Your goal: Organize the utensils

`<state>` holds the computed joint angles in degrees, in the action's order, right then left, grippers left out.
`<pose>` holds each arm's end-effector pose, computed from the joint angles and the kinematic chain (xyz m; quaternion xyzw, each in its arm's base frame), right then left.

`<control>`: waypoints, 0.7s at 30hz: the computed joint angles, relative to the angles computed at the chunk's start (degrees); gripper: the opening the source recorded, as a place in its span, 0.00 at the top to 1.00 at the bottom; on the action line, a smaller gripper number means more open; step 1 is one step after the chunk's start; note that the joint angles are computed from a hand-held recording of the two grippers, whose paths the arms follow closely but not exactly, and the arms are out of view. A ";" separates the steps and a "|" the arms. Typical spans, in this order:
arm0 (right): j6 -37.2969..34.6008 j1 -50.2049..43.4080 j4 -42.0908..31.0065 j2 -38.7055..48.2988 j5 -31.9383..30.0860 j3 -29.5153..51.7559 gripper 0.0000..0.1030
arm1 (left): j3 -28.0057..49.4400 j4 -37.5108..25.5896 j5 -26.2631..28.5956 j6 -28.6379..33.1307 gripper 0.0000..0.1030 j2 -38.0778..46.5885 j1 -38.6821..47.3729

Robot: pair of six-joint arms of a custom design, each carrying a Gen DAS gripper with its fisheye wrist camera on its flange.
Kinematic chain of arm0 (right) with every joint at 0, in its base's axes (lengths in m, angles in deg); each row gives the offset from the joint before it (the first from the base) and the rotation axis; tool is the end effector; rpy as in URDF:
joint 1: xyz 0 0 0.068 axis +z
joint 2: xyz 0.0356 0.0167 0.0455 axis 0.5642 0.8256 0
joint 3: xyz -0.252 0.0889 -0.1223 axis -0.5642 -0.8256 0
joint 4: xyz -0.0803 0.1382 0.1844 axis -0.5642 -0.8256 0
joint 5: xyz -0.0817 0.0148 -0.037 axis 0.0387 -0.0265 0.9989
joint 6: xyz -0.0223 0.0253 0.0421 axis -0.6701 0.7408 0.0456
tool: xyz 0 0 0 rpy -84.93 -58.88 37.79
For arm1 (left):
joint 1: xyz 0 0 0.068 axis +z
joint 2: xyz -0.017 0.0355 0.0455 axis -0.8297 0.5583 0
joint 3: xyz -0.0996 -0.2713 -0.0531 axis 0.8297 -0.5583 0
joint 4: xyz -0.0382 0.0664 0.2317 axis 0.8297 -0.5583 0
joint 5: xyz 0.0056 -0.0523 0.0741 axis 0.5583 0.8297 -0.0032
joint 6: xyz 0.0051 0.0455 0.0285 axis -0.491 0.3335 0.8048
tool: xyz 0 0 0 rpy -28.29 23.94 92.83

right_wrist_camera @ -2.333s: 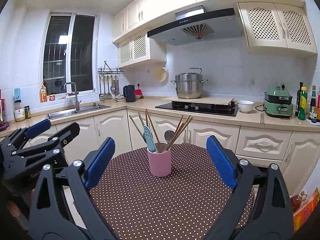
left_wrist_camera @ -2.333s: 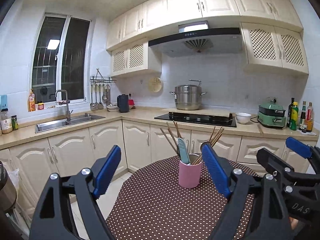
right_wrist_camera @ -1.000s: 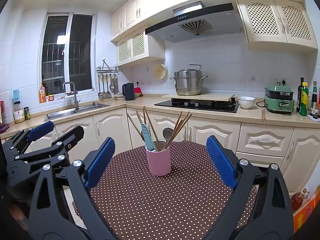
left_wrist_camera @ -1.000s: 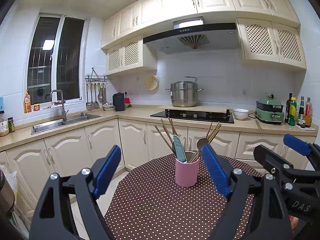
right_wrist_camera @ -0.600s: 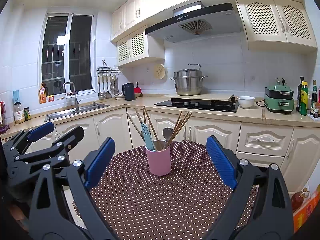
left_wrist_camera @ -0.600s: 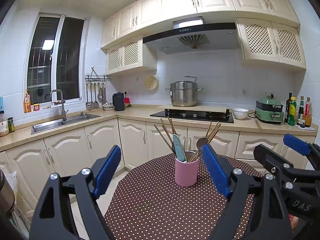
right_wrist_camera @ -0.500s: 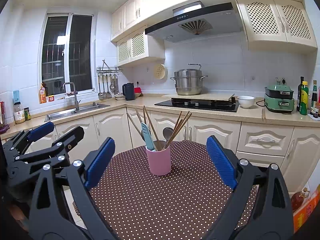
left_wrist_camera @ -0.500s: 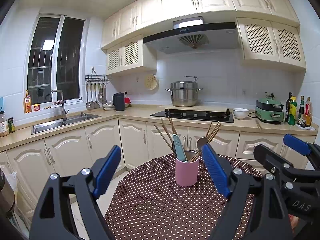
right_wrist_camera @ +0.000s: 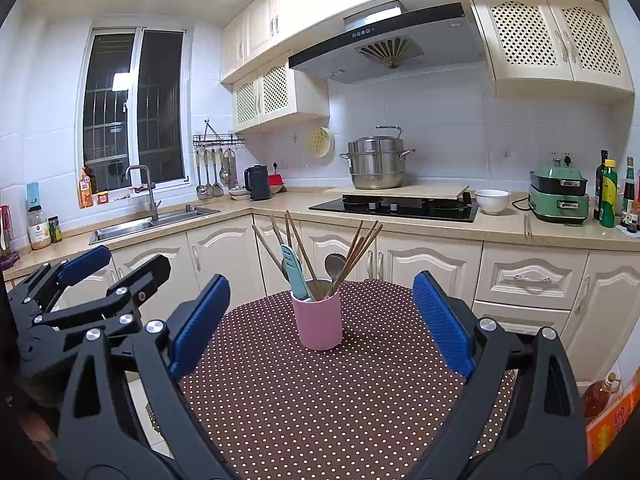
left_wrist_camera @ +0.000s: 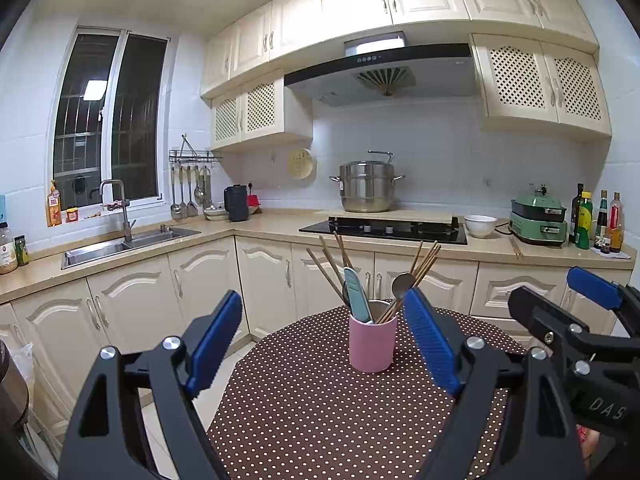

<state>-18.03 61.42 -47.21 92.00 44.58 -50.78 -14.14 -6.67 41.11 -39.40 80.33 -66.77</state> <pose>0.2177 0.0906 0.2933 0.0697 0.7676 0.0061 0.6372 0.2512 -0.0504 0.3081 0.1208 0.7637 -0.0719 0.6301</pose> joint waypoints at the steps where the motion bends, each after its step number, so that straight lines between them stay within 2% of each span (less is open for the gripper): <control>1: 0.04 0.13 0.03 -0.02 0.12 -0.04 0.11 | 0.04 -0.05 0.00 0.00 0.21 0.02 0.00; 21: 0.51 -0.11 0.05 -0.04 -0.23 -0.06 0.11 | -0.19 0.98 -0.30 0.18 0.21 0.52 -0.08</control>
<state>-17.52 61.31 -47.16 91.96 44.36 -50.84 -14.33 -5.68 40.81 -39.22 80.85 -66.85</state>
